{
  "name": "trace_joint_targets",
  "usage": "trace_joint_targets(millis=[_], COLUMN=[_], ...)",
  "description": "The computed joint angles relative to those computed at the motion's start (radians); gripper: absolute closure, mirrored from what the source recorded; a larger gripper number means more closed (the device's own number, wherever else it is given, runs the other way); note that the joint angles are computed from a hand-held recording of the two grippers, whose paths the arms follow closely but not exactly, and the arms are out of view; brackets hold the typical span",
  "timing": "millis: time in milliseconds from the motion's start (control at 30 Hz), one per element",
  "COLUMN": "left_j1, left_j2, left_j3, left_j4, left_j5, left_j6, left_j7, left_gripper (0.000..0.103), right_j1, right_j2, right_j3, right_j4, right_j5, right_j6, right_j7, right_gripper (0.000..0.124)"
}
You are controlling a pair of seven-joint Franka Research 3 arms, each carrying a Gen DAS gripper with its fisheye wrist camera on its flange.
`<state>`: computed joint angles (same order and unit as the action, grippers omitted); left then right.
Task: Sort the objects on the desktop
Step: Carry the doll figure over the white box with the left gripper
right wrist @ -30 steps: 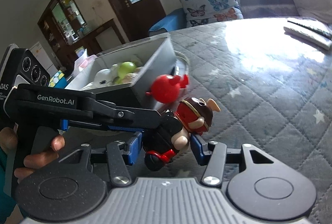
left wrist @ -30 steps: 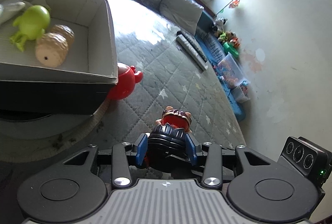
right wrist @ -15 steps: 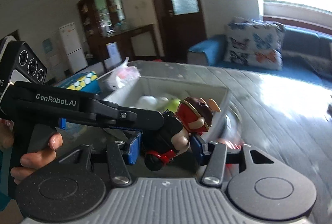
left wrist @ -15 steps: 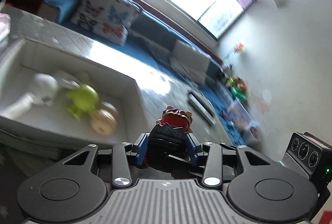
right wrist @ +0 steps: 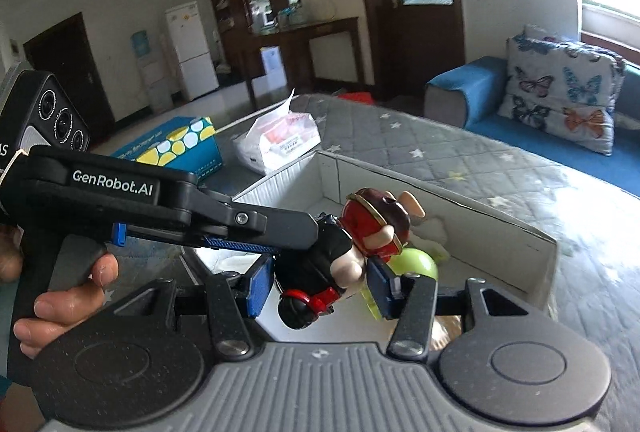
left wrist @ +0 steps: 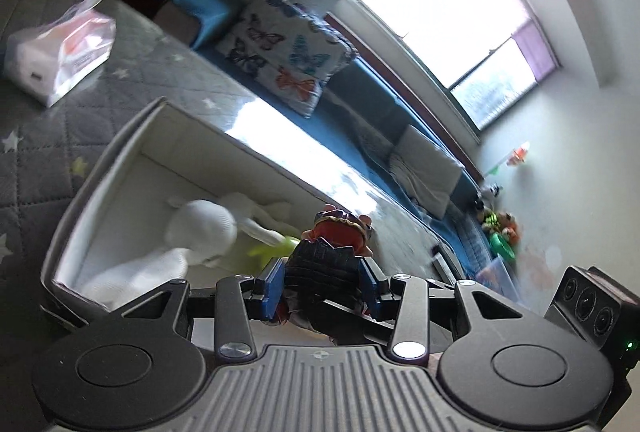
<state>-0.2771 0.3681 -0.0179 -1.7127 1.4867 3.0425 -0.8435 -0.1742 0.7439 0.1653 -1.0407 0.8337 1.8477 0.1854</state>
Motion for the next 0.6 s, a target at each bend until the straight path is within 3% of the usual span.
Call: trace_joint_targets(millis=[333,600], left_j1=[0.02,-0.011], left_j2=[0.037,0.039], left_j3=[0.023,0.041], left_j4=[-0.004,-0.015], left_j5=[-0.017,-0.15], left_j6=[0.049,0.022], left_j7=[-0.043,0.116], left_gripper=[0.06,0.061], right_j1=[0.049,0.066], right_j2=[0.168,0.209], right_j3=[0.01,0.018], right_j4=[0.249,0.311], right_j5=[-0.125,-0.177], right_j6=[-0.091,-0.108], right_j7=[0.066,0.082], right_gripper=[0.073,0.073])
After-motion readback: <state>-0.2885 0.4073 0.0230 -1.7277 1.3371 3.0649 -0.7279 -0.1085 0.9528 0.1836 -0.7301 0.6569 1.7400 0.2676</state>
